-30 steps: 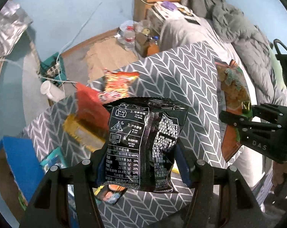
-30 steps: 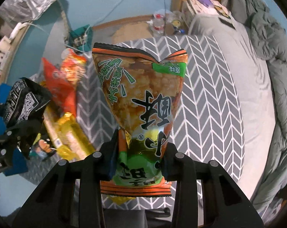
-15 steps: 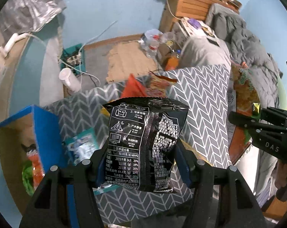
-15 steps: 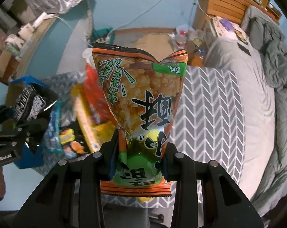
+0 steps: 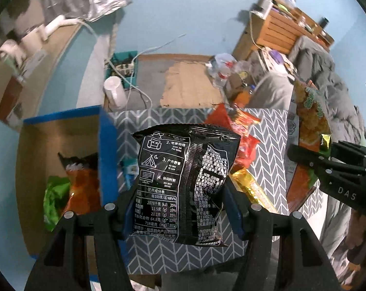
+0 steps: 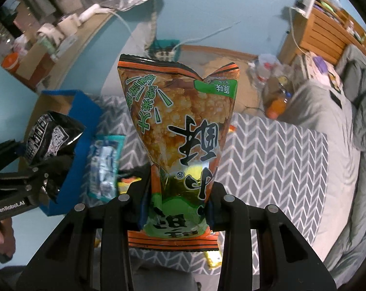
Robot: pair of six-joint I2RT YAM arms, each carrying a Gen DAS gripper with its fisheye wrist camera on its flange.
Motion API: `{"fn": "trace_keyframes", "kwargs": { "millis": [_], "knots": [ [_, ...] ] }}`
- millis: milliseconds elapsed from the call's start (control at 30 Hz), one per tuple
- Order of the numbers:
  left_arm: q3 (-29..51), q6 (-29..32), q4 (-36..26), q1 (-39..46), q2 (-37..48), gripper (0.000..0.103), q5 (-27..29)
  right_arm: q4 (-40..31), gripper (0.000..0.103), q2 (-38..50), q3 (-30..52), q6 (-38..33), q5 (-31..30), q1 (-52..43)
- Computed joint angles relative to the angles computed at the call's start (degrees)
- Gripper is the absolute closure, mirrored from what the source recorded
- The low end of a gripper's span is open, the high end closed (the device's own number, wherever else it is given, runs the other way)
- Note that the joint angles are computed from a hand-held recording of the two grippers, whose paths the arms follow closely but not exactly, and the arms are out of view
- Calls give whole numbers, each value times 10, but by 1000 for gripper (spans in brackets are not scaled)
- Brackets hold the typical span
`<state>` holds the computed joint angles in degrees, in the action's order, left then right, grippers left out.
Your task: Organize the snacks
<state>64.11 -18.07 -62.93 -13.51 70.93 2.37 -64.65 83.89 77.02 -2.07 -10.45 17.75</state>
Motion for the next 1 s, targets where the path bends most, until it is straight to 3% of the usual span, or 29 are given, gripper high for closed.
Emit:
{"fn": "trace_keyframes", "kwargs": {
  "millis": [567,1000],
  "knots": [
    [-34,158,-45,281,-72,40,57,22,69,119,127,80,-2,190],
    [-39,299,-44,482,-53,40,80,18,69,256,271,129,-19,305]
  ]
}}
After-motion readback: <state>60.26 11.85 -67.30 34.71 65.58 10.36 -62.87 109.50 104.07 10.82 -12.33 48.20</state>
